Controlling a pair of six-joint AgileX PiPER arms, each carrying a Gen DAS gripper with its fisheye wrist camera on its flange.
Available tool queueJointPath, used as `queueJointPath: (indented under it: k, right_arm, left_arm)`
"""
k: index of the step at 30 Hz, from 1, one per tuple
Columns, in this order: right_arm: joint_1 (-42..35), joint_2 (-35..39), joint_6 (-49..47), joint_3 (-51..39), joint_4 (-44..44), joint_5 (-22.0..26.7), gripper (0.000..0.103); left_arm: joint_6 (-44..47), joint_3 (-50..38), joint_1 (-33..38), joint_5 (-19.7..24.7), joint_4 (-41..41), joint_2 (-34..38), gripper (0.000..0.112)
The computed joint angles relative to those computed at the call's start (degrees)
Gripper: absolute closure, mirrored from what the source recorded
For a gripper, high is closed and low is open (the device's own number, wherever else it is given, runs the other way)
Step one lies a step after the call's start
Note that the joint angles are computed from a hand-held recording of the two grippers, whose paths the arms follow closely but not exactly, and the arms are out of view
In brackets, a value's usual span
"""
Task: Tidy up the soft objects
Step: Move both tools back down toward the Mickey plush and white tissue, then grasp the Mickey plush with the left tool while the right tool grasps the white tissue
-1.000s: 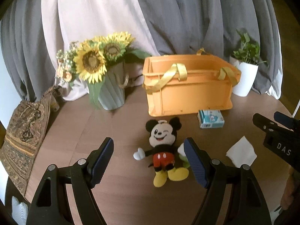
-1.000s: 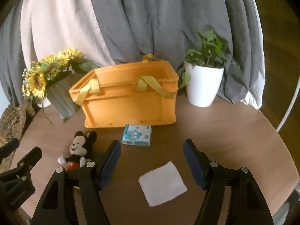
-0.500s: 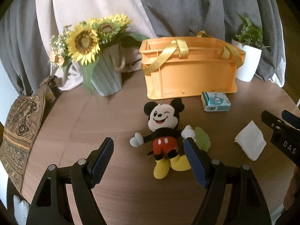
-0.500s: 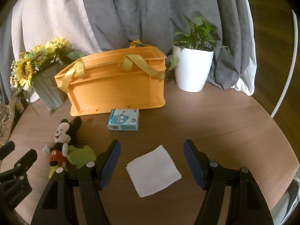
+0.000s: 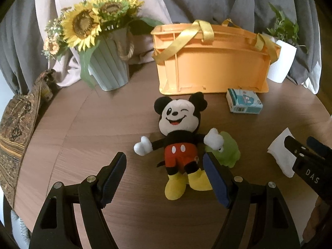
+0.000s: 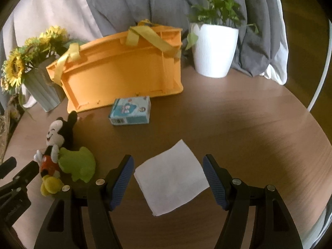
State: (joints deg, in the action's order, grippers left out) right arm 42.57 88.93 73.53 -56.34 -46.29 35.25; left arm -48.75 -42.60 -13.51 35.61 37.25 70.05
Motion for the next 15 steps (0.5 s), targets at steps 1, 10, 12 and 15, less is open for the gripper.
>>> queueJointPath:
  k: [1,10,12,15]
  right_arm:
    - [-0.02,0.42,0.11,0.02,0.11,-0.06,0.033]
    - [-0.78,2.37,1.62,0.5,-0.15,-1.55,0.033]
    - [-1.1,2.71,2.03,0.69,-0.34,-2.14,0.033]
    - [-1.66,3.37,2.12,0.85,-0.25,-2.94,0.033]
  left_arm:
    - [0.44,0.02,0.22,-0.29,-0.37,0.33,0.036]
    - [2.97,-0.73,2.0,-3.1,-3.06,4.29,0.038]
    - [4.29,-0.99,2.47,-3.73,-4.32,5.12,0.039]
    - [5.07,-1.2,2.79,-4.35,-5.06,6.21,0.039]
